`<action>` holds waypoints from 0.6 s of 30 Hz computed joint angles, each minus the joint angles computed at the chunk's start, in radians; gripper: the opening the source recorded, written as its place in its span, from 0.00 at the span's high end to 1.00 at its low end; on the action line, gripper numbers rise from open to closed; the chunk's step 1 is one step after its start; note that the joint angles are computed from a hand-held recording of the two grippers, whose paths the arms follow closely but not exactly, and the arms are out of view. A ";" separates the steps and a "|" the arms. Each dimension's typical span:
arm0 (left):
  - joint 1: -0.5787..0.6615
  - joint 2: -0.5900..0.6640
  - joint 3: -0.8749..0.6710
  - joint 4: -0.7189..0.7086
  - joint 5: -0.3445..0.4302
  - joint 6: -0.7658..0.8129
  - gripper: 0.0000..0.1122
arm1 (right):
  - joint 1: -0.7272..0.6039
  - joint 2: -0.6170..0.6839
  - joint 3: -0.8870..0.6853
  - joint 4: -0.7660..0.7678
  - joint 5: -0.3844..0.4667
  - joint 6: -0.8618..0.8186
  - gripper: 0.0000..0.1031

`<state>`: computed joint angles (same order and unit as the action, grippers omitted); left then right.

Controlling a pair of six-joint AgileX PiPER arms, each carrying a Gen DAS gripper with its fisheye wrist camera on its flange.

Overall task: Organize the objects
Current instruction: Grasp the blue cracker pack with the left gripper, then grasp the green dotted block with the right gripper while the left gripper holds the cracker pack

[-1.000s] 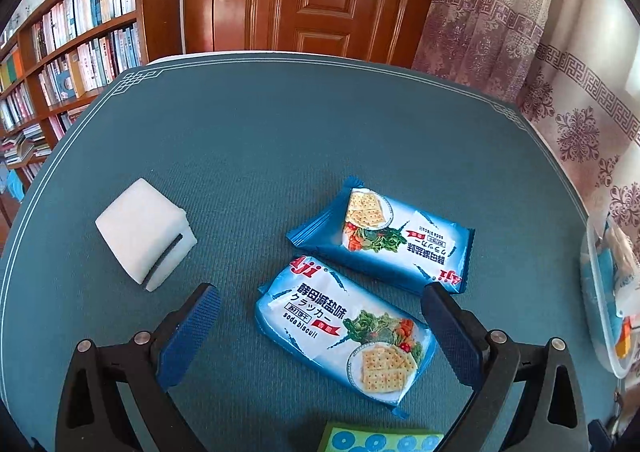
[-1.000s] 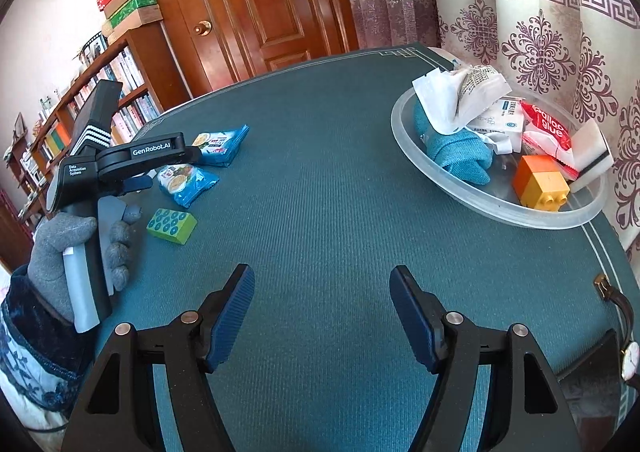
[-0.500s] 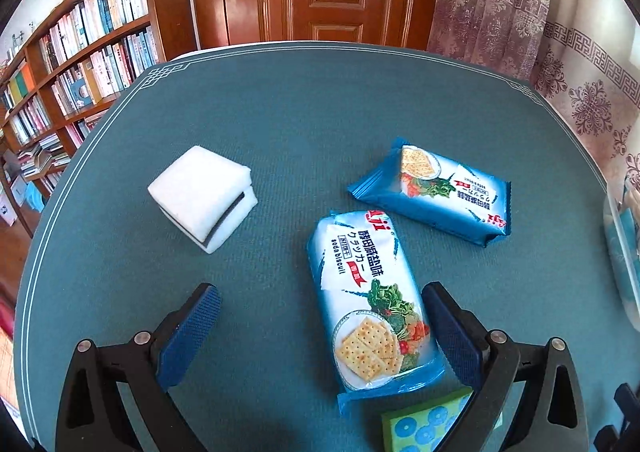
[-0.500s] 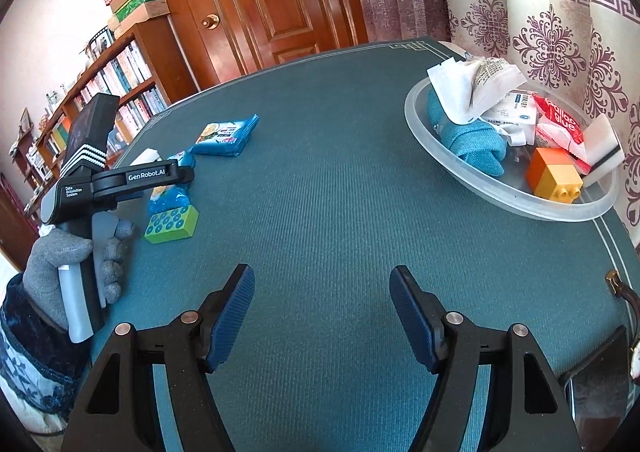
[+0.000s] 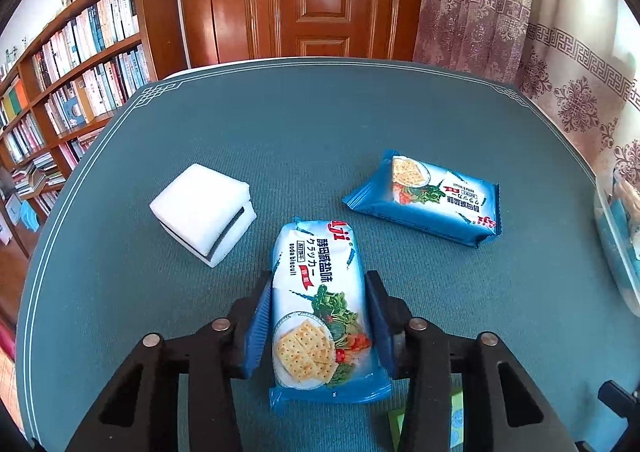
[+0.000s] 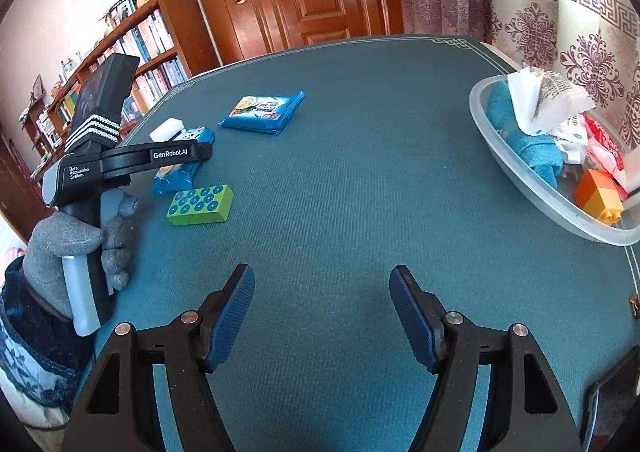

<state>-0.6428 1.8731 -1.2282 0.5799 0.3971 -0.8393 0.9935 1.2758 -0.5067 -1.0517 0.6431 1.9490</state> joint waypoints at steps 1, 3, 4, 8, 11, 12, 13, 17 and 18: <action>0.008 -0.005 0.007 -0.036 -0.018 0.036 0.61 | -0.009 0.016 -0.013 -0.003 -0.016 -0.011 0.31; 0.018 -0.015 0.019 -0.068 -0.037 0.065 0.61 | -0.026 0.046 -0.040 -0.006 -0.047 -0.038 0.31; 0.018 -0.022 0.028 -0.051 -0.042 0.049 0.61 | -0.033 0.061 -0.053 -0.009 -0.063 -0.048 0.31; 0.019 -0.062 0.063 0.044 -0.059 -0.048 0.61 | -0.067 0.121 -0.119 -0.004 -0.127 -0.108 0.31; 0.018 -0.097 0.091 0.139 -0.065 -0.147 0.61 | -0.083 0.175 -0.178 -0.005 -0.153 -0.142 0.31; 0.019 -0.105 0.099 0.161 -0.068 -0.171 0.61 | -0.088 0.197 -0.200 -0.001 -0.162 -0.157 0.31; 0.021 -0.114 0.106 0.175 -0.071 -0.187 0.61 | -0.094 0.220 -0.223 0.006 -0.171 -0.175 0.31; 0.032 -0.138 0.125 0.212 -0.079 -0.237 0.61 | -0.096 0.307 -0.318 0.026 -0.163 -0.247 0.31; 0.035 -0.143 0.130 0.222 -0.081 -0.249 0.61 | -0.095 0.325 -0.338 0.025 -0.154 -0.256 0.31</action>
<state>-0.6080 1.7296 -1.0978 0.8017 0.3156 -1.0881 0.8989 1.6013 -0.8451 -1.0270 0.4892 1.6927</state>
